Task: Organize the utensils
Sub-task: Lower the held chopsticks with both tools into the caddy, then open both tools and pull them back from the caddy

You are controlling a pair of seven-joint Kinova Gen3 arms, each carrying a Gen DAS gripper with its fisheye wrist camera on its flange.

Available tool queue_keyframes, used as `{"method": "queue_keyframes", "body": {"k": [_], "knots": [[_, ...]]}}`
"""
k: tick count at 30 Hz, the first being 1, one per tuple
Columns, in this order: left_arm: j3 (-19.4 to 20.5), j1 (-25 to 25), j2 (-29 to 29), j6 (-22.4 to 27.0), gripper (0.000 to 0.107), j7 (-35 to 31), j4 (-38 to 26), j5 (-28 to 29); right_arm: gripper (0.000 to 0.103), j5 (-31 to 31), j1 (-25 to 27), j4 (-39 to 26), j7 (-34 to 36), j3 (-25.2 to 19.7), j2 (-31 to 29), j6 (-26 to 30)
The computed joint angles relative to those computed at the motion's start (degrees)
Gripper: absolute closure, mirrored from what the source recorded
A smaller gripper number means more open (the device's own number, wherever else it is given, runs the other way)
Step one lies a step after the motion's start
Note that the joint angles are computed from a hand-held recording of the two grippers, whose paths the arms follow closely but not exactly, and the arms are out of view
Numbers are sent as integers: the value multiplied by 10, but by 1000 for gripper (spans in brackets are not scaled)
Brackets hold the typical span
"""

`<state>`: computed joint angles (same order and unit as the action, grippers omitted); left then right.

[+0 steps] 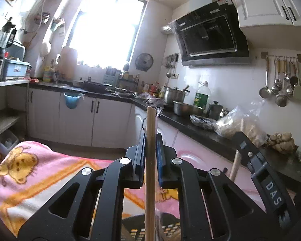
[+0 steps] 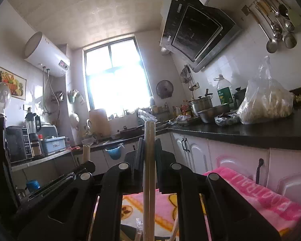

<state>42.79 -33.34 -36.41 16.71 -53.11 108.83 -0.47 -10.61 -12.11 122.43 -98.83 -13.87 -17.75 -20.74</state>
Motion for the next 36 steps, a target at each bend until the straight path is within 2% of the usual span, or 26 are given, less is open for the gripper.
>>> {"method": "queue_keyframes", "body": {"k": [5,11,17,20,22,28,36], "knots": [[25,-36,-11,-23,103,3,11,3,92,-42,31,18,27,-34,7,-33],[44,-57,-21,-45,103,-5,33,13,92,-55,25,34,46,-33,10,-51],[43,-54,-23,-56,103,-16,44,22,92,-24,-8,47,25,2,4,-47],[38,-44,-21,-57,103,-22,51,25,92,14,-35,54,-11,38,-5,-33],[32,-35,-19,-53,99,-25,53,28,91,39,-47,56,-31,55,-12,-20],[16,-7,-19,-34,86,-29,56,29,77,110,-90,59,-87,109,-41,29],[-16,41,-27,9,80,-25,58,26,63,161,-150,64,-118,161,-92,98]]}}
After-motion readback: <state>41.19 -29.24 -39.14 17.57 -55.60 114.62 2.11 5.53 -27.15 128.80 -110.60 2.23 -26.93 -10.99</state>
